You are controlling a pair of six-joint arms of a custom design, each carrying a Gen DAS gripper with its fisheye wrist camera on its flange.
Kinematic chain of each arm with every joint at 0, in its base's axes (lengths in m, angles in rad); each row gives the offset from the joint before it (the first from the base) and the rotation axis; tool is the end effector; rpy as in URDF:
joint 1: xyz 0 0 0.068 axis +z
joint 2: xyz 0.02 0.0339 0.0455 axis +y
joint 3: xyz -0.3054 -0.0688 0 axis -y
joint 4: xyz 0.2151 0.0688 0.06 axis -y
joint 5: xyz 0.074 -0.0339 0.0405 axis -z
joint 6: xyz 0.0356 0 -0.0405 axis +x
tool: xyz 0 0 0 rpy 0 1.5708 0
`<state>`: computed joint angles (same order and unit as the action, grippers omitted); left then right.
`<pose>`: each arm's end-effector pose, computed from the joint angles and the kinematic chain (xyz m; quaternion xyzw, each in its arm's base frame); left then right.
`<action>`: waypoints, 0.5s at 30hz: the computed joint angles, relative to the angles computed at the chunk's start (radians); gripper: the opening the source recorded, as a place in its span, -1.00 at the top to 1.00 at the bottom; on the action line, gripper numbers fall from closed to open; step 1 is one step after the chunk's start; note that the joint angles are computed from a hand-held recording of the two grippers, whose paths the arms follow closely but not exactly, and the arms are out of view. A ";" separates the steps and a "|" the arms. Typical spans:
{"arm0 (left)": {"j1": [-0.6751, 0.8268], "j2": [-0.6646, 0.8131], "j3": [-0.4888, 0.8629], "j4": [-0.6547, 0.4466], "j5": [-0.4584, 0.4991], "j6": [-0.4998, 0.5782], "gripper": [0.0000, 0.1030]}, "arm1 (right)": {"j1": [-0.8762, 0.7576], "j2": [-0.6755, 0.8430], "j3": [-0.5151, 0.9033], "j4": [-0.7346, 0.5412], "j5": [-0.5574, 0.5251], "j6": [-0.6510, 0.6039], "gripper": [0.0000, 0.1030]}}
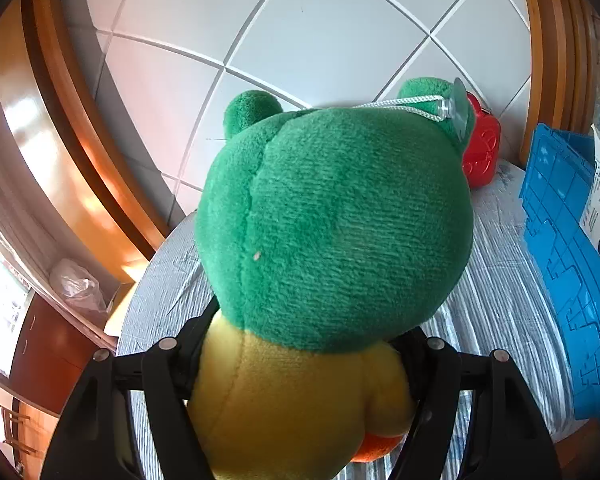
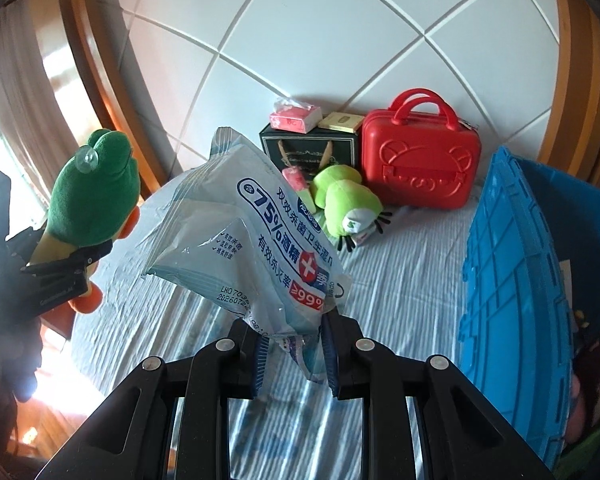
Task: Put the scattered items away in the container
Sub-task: 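Carry the frog-duck plush and wet-wipes pack with both tools over the bin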
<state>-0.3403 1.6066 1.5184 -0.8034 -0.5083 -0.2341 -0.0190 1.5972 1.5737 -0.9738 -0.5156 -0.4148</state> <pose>0.3041 -0.0893 0.3777 -0.0352 0.9158 0.1360 0.3764 0.3017 0.0118 0.3855 -0.2531 0.8952 0.1800 0.3197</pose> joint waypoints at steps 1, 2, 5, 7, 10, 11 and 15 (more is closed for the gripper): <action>-0.012 0.002 0.017 -0.016 -0.012 -0.013 -0.37 | -0.010 0.005 0.015 -0.014 -0.011 -0.012 0.55; -0.031 0.006 0.036 -0.036 -0.028 -0.031 -0.37 | -0.022 0.011 0.033 -0.032 -0.025 -0.025 0.55; -0.073 0.013 0.076 -0.075 -0.065 -0.065 -0.37 | -0.055 0.027 0.090 -0.085 -0.063 -0.068 0.56; -0.105 0.024 0.112 -0.103 -0.093 -0.088 -0.37 | -0.078 0.038 0.127 -0.122 -0.090 -0.100 0.55; -0.161 0.053 0.177 -0.154 -0.139 -0.125 -0.37 | -0.118 0.055 0.190 -0.181 -0.137 -0.141 0.55; -0.179 0.065 0.202 -0.173 -0.151 -0.136 -0.37 | -0.135 0.065 0.218 -0.206 -0.156 -0.156 0.55; -0.238 0.119 0.311 -0.238 -0.187 -0.159 -0.37 | -0.201 0.111 0.338 -0.294 -0.219 -0.200 0.55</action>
